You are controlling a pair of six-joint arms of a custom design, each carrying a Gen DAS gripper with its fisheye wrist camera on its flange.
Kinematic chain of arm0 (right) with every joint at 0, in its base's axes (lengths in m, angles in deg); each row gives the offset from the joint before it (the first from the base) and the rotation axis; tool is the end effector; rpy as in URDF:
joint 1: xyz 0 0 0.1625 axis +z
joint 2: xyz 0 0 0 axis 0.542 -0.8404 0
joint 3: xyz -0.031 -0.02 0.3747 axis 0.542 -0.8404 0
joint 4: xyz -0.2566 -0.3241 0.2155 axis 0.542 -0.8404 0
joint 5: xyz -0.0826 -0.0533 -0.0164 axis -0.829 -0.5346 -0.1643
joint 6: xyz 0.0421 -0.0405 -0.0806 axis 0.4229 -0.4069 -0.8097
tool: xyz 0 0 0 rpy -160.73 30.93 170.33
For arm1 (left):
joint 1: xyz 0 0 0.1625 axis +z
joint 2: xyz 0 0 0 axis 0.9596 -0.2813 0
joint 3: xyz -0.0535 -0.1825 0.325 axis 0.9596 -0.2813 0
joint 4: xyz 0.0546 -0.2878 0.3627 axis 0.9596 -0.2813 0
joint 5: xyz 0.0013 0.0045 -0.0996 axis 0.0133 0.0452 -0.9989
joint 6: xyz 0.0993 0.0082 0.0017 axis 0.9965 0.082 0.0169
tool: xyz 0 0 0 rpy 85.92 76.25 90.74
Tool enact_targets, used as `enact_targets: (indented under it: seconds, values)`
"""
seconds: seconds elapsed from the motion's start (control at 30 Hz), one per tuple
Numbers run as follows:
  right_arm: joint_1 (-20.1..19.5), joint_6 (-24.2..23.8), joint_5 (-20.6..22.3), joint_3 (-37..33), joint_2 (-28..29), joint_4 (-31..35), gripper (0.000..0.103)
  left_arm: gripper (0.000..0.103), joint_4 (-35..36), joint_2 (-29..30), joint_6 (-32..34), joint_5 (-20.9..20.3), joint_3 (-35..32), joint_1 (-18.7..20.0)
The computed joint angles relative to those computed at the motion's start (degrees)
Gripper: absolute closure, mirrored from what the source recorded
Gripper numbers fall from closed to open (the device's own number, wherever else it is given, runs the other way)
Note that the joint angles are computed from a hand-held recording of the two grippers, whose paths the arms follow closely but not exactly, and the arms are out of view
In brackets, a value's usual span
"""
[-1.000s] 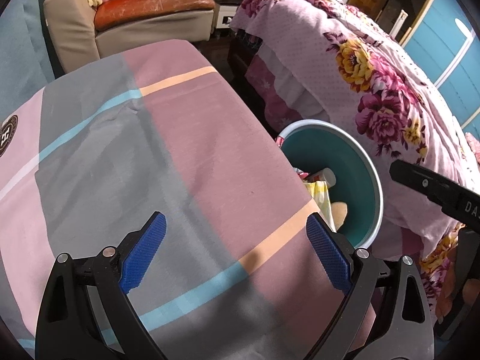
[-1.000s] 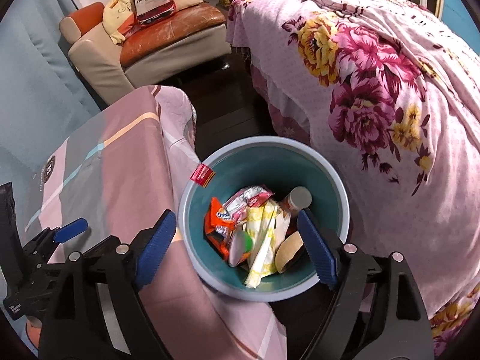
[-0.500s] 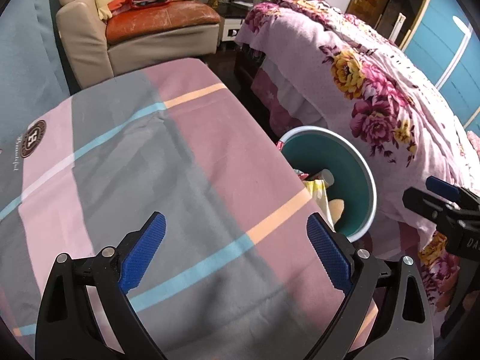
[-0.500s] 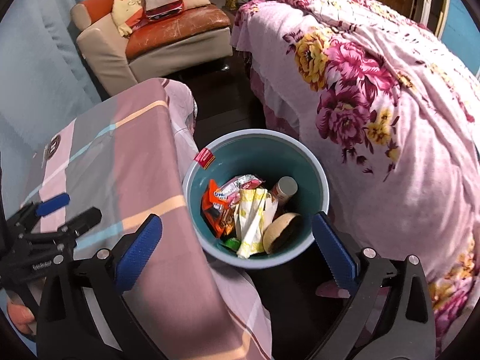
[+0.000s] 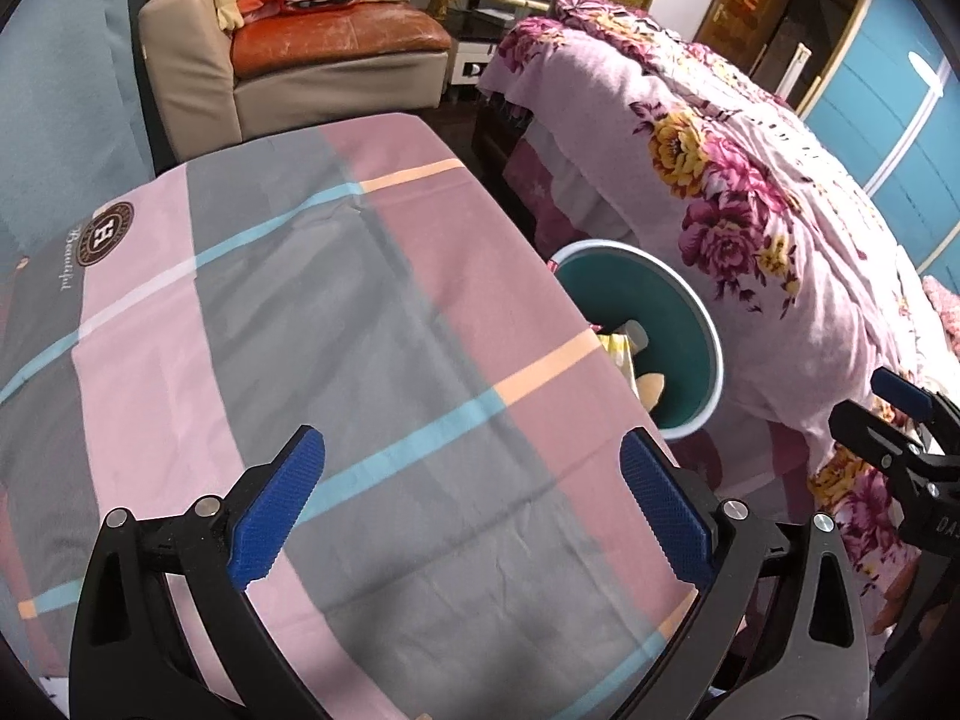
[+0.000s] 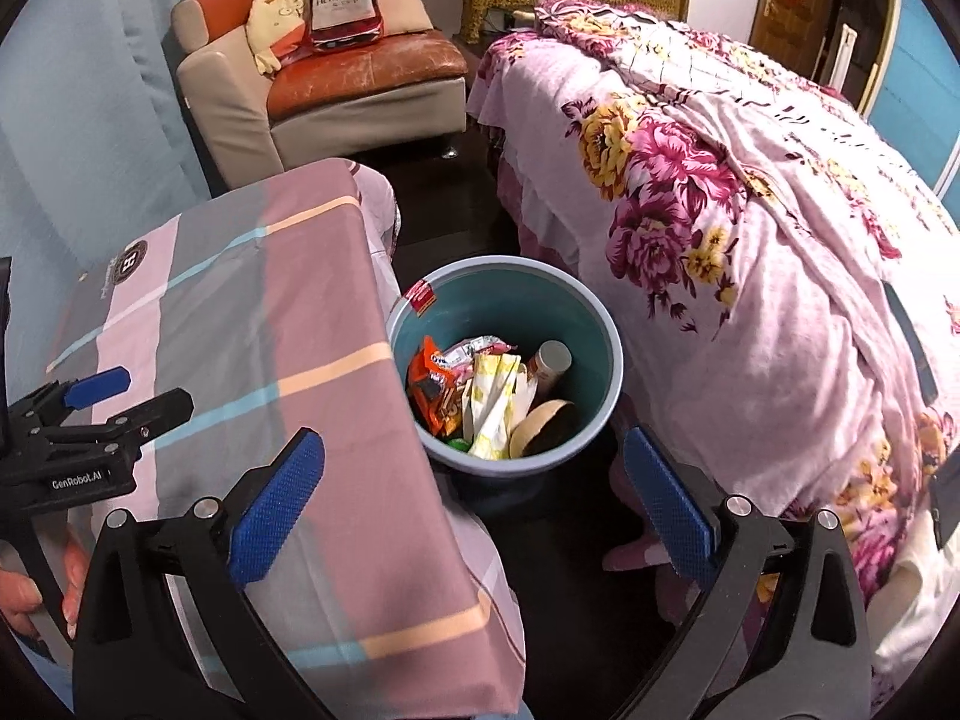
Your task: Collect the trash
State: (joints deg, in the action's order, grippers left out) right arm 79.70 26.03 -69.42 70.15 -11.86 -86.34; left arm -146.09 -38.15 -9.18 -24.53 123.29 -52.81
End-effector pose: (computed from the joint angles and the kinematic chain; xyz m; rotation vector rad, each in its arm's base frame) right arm 0.2505 -0.4035 0.2712 0.7732 -2.3971 0.4350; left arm -0.2825 -0.3249 0.1934 -0.1150 2.3532 -0.8043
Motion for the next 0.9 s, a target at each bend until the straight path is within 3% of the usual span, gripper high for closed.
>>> enact_targets:
  seconds: [0.37, 0.9]
  values:
    - [1.49, -0.11, -0.25, 3.74, -5.95, 3.73, 0.007, 0.004, 5.24, 0.12, -5.8, -1.4, -0.13, -4.45]
    - [0.37, 0.0, 0.95, 3.78, -5.74, 4.0, 0.007, 0.004, 6.91, 1.17, -6.52, -1.55, -0.63, -4.26]
